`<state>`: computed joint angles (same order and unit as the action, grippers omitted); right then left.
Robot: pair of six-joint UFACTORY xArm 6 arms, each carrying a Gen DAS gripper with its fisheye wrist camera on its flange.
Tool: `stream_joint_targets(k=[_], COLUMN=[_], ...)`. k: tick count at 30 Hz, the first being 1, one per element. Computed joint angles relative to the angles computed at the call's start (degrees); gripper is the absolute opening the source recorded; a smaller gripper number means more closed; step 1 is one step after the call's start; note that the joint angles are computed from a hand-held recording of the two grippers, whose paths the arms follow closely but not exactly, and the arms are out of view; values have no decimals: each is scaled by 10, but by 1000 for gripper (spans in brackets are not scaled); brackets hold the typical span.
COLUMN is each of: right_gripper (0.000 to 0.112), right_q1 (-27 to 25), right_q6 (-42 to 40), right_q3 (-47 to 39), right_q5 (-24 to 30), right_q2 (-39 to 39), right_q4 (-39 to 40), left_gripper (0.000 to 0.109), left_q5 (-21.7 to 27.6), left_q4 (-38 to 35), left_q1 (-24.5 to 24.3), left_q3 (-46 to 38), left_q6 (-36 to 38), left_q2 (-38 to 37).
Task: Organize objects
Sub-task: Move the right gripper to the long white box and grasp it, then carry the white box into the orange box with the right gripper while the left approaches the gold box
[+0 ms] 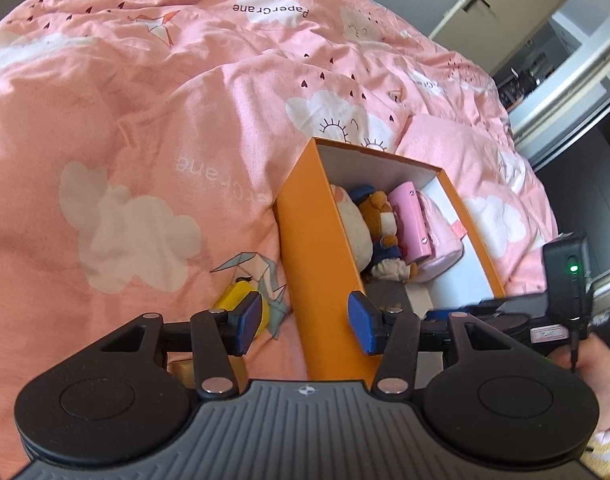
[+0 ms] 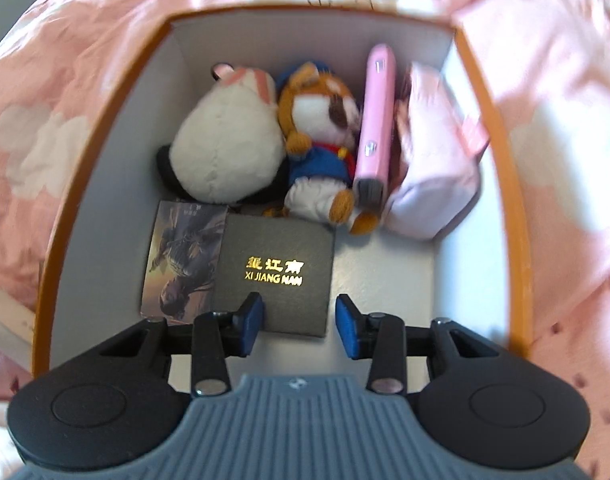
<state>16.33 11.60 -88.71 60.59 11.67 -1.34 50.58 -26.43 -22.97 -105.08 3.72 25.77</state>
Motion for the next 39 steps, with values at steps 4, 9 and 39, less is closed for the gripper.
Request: stream_joint_targets(k=[4,9,39], right_gripper=[43,43,45], right_q1=[15,45,137], right_q6=[-66,-203,-397], right_q3=[51,51,-254], right_q5=[-85,-166,158], right_q2=[-56,-61,167], right_q4=[21,117,171], left_gripper=[57,57,60], left_q5=[54,130,229], left_q4=[13,30,82], left_q1=[16,32,58], left_q3=[-18,-54,-63], left_q6=[26,45,153], left_q2=[-4,7,2])
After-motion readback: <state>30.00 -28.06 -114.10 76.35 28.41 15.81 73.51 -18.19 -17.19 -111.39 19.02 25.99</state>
